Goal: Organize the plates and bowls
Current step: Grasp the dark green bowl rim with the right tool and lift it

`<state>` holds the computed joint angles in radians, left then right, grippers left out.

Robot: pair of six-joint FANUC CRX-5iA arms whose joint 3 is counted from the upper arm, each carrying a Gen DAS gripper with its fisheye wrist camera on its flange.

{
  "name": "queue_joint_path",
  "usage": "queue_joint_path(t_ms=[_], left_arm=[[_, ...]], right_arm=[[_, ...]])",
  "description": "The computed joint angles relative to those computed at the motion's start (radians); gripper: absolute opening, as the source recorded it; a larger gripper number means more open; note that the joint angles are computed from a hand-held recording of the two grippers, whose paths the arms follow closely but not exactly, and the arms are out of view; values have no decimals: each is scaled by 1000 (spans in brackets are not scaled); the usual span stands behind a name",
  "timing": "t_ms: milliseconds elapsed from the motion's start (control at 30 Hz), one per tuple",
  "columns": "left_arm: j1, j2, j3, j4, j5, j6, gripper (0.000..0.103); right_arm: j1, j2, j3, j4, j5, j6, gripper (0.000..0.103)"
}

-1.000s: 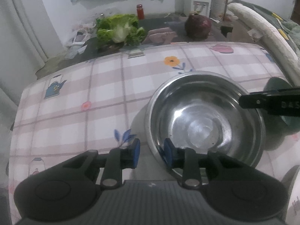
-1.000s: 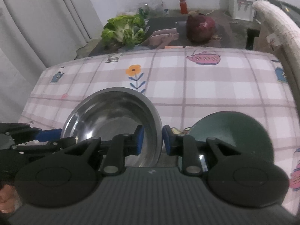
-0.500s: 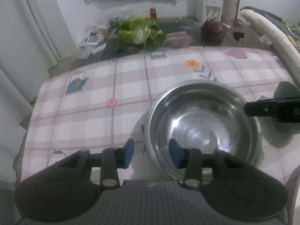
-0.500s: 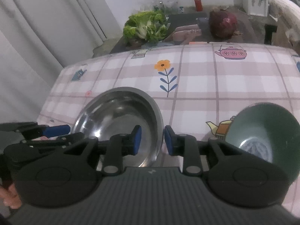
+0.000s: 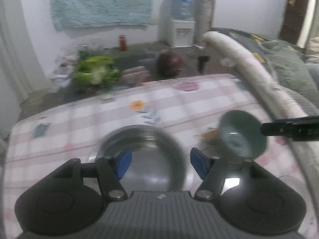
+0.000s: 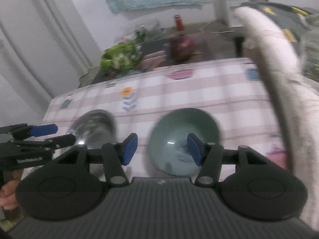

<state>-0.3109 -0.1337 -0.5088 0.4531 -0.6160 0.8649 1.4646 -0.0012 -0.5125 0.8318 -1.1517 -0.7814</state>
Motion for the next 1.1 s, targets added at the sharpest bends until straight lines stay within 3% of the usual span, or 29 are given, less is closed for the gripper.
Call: queue_joint_path(t_ms=[100, 200, 533, 667, 900, 1100], left_arm=[[-48, 29, 12, 16, 4, 5, 67], [-104, 79, 62, -50, 1, 78, 66], [-199, 221, 199, -149, -40, 254, 51], [-221, 257, 234, -185, -50, 303, 50], [-241, 296, 270, -219, -75, 344, 24], [-252, 298, 283, -278, -71, 409, 13]], right_arm=[[34, -42, -46, -30, -35, -58, 55], [48, -76, -93, -45, -30, -116, 55], [-29, -102, -194, 19, 110, -186, 51], [-68, -98, -215, 40, 169, -185, 43], [-102, -94, -245, 65, 228, -204, 30], [-115, -92, -267, 95, 261, -246, 17]])
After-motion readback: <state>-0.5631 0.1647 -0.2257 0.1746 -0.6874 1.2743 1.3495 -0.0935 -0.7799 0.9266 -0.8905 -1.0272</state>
